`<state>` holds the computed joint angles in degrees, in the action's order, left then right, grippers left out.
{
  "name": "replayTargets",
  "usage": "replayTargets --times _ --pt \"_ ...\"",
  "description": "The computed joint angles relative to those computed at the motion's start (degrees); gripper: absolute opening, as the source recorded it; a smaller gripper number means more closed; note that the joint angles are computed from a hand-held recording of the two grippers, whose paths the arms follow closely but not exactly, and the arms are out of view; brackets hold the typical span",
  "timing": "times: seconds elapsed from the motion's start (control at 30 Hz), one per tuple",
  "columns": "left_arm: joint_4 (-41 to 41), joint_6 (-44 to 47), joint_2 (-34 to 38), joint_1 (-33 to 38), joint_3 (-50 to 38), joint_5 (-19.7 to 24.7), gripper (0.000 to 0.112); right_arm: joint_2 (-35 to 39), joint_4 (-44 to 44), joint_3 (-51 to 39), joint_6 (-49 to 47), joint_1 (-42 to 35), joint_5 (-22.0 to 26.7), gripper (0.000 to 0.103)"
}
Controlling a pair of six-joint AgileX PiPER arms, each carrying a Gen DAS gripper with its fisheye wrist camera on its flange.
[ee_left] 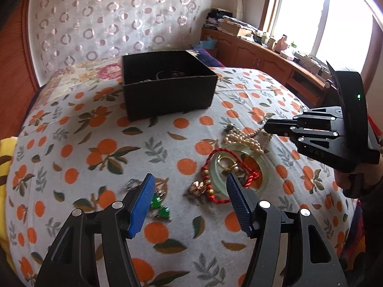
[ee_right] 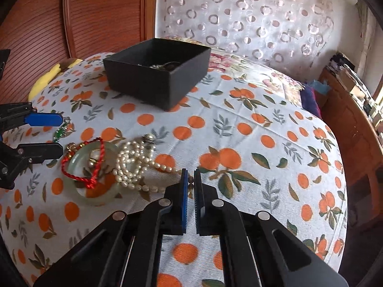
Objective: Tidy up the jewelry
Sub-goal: 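Move both tools back toward the jade bangle and remaining jewelry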
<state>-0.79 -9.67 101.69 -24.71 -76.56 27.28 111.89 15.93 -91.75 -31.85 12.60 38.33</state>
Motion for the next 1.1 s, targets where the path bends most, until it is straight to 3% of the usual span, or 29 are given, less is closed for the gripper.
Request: replayTargets --times 0.1,0.17,0.23,0.47,0.63,0.73,1.0,1.1 --pt "-3.41 3.45 1.43 0.34 -1.92 1.16 0.047 -0.27 1.71 1.42 -1.50 -0.26 -1.65 0.006" --pt "-5.02 5.11 2.38 0.51 -3.05 2.05 0.032 -0.36 2.41 1.78 -2.07 -0.42 -2.00 0.006" --pt "-3.59 3.76 2.54 0.25 -3.20 2.48 0.028 -0.32 2.86 1.92 -2.43 -0.59 -2.04 0.006" --pt "0.05 1.79 2.52 -0.01 -3.26 3.62 0.029 -0.76 0.43 2.64 -1.04 0.14 -3.32 0.006" --pt "11.54 -7.37 3.82 -1.20 -6.27 6.56 0.029 -0.70 1.13 2.60 -1.21 0.13 -3.07 0.006" --pt "12.15 -7.59 4.78 0.06 -8.35 8.17 0.029 -0.58 1.41 2.38 -1.28 0.11 -2.86 0.006" --pt "-0.87 5.17 5.82 3.56 -11.28 9.35 0.029 -0.58 1.69 2.43 -1.60 -0.07 -2.85 0.006" --pt "-1.88 7.44 6.98 2.80 -12.41 10.66 0.029 -0.55 1.45 2.34 -1.39 0.03 -2.86 0.006"
